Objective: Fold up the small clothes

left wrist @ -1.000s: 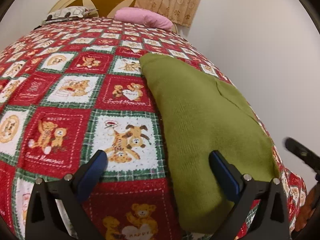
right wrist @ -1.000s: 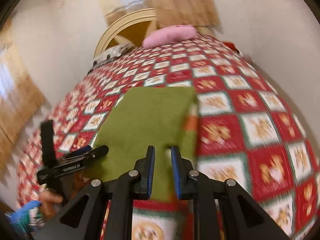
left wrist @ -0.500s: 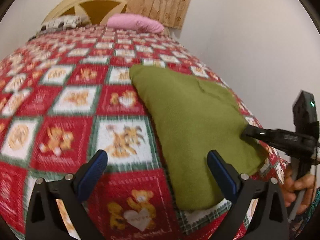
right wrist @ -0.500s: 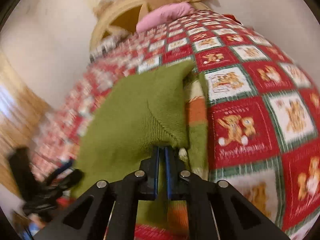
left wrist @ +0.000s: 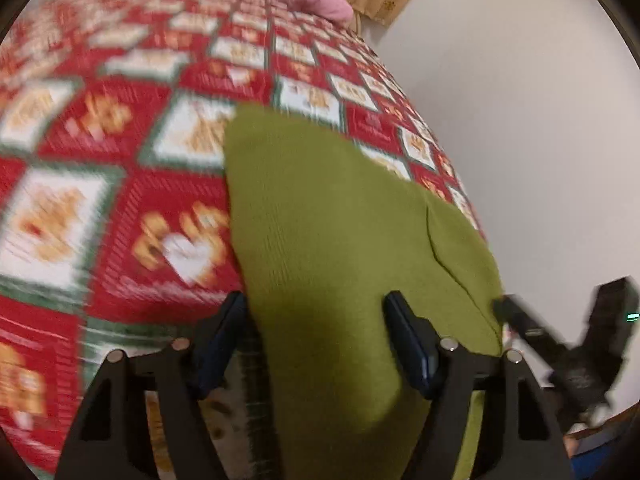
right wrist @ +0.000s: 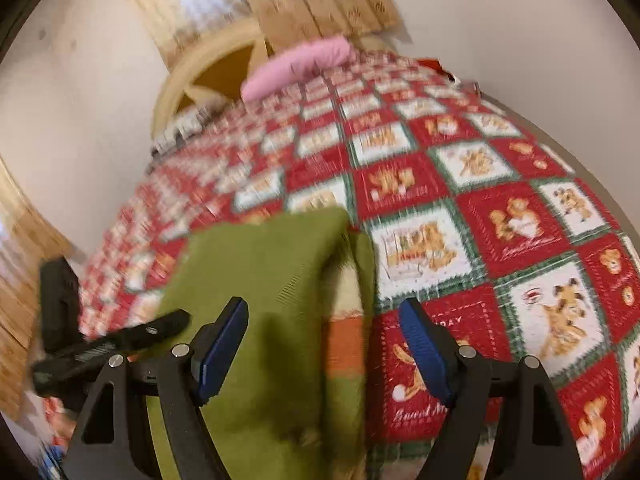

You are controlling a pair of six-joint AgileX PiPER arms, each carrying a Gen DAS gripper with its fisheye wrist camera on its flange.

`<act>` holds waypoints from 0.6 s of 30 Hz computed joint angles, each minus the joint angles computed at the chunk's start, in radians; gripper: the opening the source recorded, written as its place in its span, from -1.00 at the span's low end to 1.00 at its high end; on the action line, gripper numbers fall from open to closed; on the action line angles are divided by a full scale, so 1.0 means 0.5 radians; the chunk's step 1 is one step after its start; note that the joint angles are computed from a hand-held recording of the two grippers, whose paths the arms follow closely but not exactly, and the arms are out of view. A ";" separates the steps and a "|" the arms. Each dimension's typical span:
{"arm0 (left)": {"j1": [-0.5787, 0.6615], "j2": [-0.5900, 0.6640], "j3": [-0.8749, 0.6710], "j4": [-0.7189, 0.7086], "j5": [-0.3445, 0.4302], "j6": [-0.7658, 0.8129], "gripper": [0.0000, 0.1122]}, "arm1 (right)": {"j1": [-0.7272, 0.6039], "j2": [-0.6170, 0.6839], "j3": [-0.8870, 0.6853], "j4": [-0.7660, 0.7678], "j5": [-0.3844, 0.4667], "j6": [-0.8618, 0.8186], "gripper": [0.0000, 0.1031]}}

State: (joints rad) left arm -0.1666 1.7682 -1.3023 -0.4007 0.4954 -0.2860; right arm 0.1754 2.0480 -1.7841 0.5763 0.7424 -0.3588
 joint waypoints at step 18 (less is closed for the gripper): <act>-0.221 -0.029 0.077 0.775 -0.180 -0.523 0.39 | -0.072 0.245 -0.106 0.393 0.256 -0.565 0.46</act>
